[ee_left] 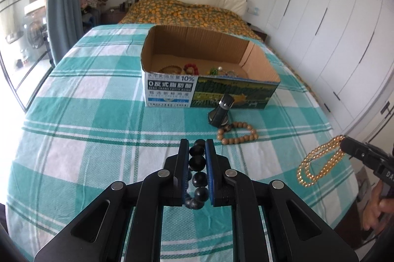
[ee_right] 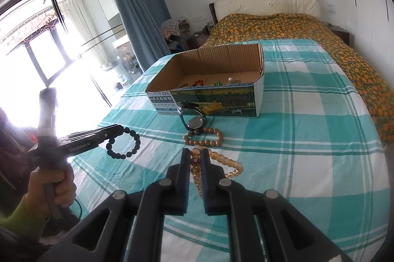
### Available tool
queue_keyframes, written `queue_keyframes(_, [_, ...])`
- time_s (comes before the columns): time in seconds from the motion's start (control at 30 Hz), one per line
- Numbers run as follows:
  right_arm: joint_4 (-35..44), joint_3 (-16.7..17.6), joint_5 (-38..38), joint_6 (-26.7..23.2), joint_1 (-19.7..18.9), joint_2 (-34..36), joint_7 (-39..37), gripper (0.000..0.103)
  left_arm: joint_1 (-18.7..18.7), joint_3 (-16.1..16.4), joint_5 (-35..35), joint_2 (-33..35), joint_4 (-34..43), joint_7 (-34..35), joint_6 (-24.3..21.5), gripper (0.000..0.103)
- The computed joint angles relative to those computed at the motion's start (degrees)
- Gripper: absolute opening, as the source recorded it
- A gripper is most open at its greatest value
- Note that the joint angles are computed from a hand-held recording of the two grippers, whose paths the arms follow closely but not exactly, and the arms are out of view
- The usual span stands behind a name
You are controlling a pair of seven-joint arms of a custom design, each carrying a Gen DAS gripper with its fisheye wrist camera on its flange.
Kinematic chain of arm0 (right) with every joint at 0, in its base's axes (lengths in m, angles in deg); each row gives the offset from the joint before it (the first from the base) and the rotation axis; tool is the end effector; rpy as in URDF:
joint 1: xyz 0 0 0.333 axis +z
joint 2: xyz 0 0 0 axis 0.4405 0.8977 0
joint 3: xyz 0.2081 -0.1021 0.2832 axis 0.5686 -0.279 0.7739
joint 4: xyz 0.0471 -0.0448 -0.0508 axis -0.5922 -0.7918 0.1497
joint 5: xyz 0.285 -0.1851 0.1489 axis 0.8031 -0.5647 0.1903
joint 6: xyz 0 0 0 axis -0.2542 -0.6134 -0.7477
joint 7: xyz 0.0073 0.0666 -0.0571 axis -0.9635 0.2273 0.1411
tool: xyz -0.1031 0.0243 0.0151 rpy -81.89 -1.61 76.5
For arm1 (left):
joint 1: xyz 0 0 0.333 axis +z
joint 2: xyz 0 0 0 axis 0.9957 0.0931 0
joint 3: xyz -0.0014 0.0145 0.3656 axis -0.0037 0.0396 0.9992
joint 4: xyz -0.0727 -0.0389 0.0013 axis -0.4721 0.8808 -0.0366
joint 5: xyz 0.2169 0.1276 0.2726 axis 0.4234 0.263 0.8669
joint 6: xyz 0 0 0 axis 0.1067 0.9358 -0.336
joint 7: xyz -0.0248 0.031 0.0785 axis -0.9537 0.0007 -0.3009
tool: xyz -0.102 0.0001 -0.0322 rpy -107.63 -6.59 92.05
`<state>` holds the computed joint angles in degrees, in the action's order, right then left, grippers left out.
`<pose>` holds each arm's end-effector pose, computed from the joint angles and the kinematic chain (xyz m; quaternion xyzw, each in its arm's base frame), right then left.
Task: Organize jewelry
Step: 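Carry the black bracelet and pearl necklace over the box and open both tools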
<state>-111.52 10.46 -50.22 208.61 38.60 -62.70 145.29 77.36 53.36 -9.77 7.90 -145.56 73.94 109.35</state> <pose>0.4002 0.0498 0.5410 -0.5680 0.7007 -0.2055 0.3796 0.5667 -0.1810 0.5193 -0.4775 0.7886 -0.3773 0.0878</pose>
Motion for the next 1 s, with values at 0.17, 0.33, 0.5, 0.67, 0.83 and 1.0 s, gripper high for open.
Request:
queue_keyframes(0.17, [0.8, 3.3, -1.2, -1.1, -2.1, -2.0, 1.5, 0.008, 0.7, 0.8, -2.7, -1.8, 0.5, 1.6, -2.8, 0.011])
queue_keyframes(0.33, [1.7, 5.1, -2.9, -1.2, -3.3, -3.2, 2.7, 0.008, 0.4, 1.6, -1.5, -2.4, 1.0, 1.3, -3.3, 0.012])
queue_keyframes(0.5, [3.3, 4.7, -4.1, -2.2, -2.9, -2.7, 2.2, 0.008, 0.3, 1.9, -2.3, -2.6, 1.7, 1.9, -3.7, 0.012])
queue_keyframes(0.67, [4.2, 4.2, -4.4, -2.3, -2.4, -2.3, 1.7, 0.008, 0.3, 2.1, -1.5, -2.2, 2.6, 1.7, -4.4, 0.012])
queue_keyframes(0.83, [5.1, 3.4, -4.0, -2.2, -1.3, -1.7, 0.9, 0.008, 0.6, 2.0, -1.0, -1.7, 3.7, 1.1, -5.4, 0.012])
queue_keyframes(1.0, [6.9, 1.7, -3.2, -2.6, 0.6, -0.3, -1.0, 0.008, 1.0, 1.9, -0.7, -0.8, 6.1, 0.0, -7.6, 0.011])
